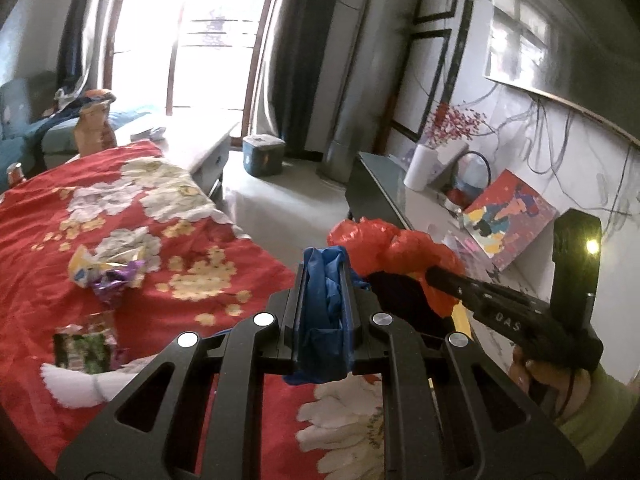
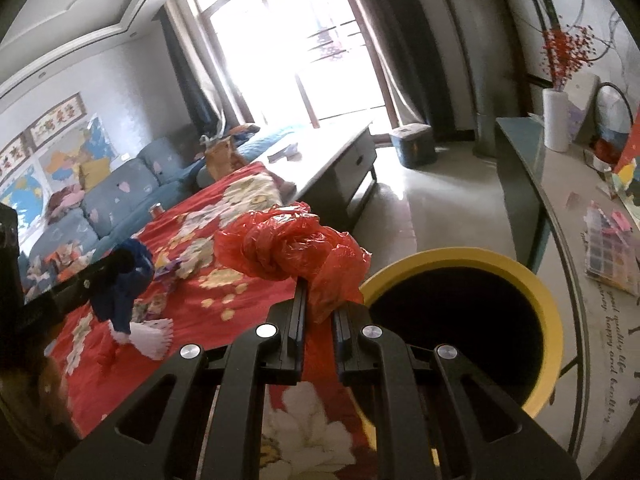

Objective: Collect trash
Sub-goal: 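Carry the blue glove and red bag over the yellow-rimmed bin with both tools, then open both tools to drop the glove and red bag into the bin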

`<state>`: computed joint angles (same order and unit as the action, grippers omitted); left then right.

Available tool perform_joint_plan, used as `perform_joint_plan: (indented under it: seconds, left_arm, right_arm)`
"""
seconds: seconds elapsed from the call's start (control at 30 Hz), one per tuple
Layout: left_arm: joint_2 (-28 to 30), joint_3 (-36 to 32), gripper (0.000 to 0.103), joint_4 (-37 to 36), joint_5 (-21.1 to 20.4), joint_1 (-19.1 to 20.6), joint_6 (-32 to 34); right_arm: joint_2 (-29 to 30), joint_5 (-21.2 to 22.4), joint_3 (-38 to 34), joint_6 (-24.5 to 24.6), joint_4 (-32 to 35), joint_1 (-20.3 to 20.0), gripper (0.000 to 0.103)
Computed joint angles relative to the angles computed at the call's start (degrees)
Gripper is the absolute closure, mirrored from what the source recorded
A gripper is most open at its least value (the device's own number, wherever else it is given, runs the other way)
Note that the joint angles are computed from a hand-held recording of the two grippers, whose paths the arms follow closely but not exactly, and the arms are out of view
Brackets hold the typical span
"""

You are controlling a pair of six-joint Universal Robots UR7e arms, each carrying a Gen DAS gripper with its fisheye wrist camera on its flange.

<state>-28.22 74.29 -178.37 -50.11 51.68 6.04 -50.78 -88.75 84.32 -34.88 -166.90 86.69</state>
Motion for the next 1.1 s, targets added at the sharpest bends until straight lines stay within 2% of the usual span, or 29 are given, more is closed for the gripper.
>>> perform_joint_plan:
  seconds: [0.47,1.1]
  left_arm:
    - [5.91,-7.51,0.093,6.52,-2.91,-0.25,-0.16]
    - [13.22,-17.36,0.093,16.34,-6.75,0.8,-0.26]
  right_arm:
    - [0.27,-2.25,-2.07,2.98,-1.26,-2.85,0.092]
    - [1.94,-5.69,-5.86,7.55,0.74,-6.23,0.092]
